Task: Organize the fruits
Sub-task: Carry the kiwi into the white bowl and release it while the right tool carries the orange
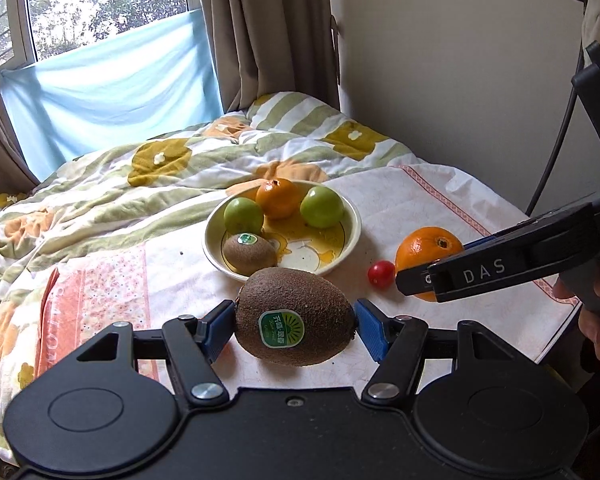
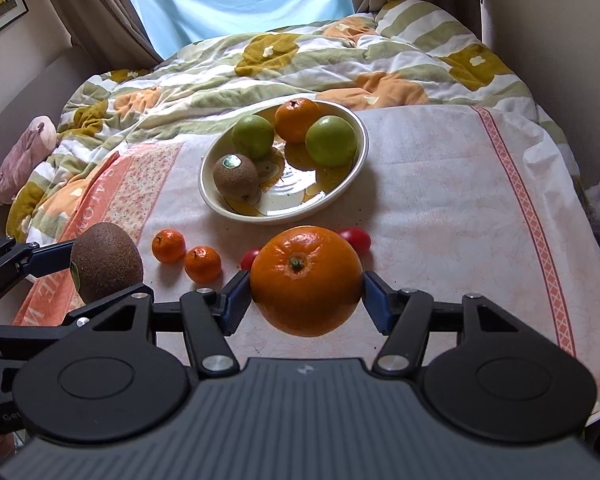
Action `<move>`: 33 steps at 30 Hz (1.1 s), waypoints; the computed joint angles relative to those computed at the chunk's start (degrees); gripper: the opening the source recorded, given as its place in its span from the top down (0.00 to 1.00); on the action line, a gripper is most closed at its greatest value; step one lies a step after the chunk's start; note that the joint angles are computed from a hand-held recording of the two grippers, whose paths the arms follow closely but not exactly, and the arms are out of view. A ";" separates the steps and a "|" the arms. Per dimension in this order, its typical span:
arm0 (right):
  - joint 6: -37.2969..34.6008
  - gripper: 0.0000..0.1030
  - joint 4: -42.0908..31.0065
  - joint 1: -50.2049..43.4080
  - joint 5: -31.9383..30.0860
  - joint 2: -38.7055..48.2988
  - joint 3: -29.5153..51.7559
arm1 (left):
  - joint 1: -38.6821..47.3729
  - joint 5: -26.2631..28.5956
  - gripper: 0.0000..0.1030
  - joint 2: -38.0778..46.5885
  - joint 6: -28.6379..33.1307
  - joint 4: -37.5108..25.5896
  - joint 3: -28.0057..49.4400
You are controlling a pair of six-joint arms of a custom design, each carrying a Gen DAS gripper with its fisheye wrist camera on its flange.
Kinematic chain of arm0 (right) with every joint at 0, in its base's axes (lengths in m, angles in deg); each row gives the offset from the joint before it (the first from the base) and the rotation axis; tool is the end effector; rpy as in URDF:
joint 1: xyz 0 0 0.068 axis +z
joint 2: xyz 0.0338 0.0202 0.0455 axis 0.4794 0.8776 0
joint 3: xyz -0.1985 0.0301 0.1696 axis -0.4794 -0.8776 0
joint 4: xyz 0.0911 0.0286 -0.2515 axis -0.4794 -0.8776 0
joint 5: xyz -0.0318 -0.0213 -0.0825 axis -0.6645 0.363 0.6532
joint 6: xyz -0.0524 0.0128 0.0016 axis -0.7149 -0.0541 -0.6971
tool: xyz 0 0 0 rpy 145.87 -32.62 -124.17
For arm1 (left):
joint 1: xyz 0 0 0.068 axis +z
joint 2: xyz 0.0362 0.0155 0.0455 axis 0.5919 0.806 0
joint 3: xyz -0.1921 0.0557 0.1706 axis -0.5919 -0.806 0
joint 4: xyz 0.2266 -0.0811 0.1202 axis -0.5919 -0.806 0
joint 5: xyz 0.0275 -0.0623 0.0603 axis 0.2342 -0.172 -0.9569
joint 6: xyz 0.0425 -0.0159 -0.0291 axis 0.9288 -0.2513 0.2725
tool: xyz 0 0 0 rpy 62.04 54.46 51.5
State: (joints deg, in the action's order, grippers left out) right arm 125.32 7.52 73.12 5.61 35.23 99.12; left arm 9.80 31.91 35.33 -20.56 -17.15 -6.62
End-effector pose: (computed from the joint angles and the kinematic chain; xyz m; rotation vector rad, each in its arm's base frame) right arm 0.2063 0.1787 0.2190 0.4903 2.3828 0.1447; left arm 0.2634 -0.1394 0.2234 0.9640 2.0982 -0.3117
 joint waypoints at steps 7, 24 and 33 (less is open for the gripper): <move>-6.03 0.27 -0.30 -3.60 -0.36 -2.53 1.57 | -0.27 -1.36 0.33 2.03 -1.93 -0.65 5.18; -29.50 0.27 10.33 -26.75 -18.69 2.88 2.03 | -5.52 -7.15 0.33 27.83 -6.88 -3.43 31.35; -35.43 0.27 13.15 -34.16 -26.36 10.24 4.80 | -7.34 -9.61 0.33 42.81 -6.57 -8.42 46.17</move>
